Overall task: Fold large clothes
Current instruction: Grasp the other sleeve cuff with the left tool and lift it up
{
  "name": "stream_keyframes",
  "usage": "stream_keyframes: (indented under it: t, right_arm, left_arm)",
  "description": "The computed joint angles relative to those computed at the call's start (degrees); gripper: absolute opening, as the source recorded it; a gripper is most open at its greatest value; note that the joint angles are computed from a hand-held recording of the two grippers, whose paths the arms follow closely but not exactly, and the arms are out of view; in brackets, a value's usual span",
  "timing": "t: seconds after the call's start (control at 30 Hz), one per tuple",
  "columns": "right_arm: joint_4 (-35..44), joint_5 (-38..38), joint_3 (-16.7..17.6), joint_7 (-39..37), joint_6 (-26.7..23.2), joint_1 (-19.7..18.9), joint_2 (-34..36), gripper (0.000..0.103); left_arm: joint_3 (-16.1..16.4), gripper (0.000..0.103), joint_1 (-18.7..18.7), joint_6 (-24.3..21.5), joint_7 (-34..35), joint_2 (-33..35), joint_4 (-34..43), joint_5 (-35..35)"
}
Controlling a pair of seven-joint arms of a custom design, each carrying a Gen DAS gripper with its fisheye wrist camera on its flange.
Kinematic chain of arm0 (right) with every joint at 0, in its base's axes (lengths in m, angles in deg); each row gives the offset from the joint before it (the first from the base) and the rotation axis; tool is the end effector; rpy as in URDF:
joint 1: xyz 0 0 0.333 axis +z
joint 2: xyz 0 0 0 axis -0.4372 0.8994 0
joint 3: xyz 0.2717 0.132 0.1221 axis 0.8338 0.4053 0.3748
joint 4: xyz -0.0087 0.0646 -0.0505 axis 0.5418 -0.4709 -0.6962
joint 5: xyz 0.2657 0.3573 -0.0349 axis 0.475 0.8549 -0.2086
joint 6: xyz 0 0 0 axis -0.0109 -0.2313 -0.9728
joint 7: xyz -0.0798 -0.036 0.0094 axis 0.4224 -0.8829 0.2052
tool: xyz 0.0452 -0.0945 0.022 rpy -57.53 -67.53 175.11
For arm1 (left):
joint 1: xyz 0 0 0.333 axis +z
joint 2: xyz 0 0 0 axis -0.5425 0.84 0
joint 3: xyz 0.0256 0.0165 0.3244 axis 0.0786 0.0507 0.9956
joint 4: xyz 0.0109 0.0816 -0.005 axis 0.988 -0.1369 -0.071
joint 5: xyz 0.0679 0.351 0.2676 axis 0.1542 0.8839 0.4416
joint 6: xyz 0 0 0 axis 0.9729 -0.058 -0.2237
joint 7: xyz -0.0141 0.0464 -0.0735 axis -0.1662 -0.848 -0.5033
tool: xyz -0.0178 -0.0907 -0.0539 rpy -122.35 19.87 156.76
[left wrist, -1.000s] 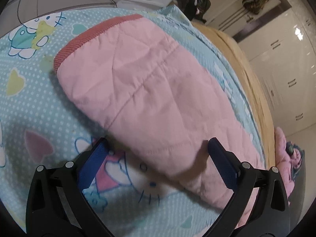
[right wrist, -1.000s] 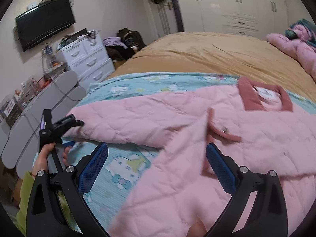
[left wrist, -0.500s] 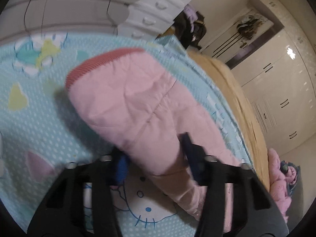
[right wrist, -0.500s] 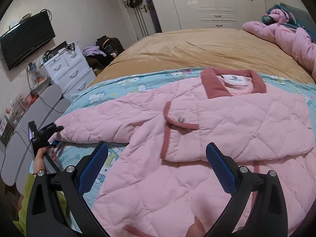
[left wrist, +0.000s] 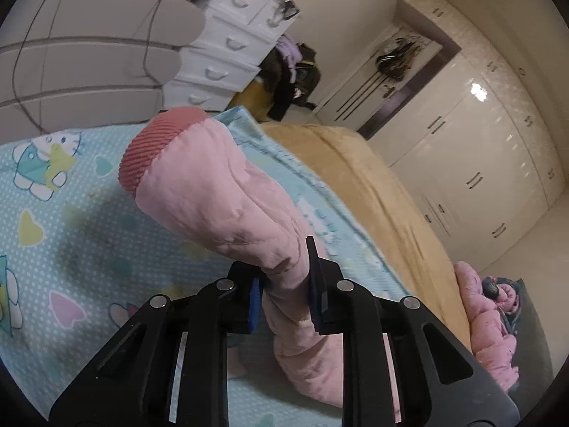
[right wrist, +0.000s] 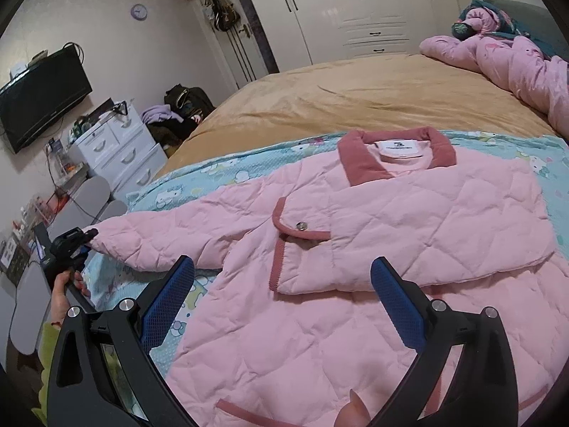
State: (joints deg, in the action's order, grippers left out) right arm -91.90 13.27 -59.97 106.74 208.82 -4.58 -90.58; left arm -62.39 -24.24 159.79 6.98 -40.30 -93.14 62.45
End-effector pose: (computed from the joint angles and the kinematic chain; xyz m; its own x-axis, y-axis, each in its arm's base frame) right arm 0.5063 0.0568 0.4858 0.3874 -0.8658 -0.3167 -0.7006 -0.0532 -0.7116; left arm 0.4248 -0.0841 0.4520 0.5796 -0.5400 0.6103 -0.0873 -0.7858 -0.6123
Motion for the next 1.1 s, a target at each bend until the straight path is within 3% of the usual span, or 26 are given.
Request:
stream_keyframes:
  t: [0.7, 0.93, 1.1]
  right_arm:
    - [-3.0, 3.2, -3.9, -1.1, -1.6, -2.3, -3.5, 0.099]
    - [-3.9, 5.5, -5.1, -3.2, -2.5, -3.4, -4.3, 0.099]
    - [-4.3, 6.7, -5.3, -3.1, -4.1, -5.4, -3.9, 0.099]
  left_arm:
    - [-4.3, 0.012, -4.1, -1.7, 0.8, 0.4, 10.0, 9.4]
    - [-5.1, 0.012, -5.1, -0.2, -7.7, 1.1, 12.9, 18.4]
    - [-5.6, 0.012, -7.7, -1.4, -6.8, 2.7, 15.9, 20.7]
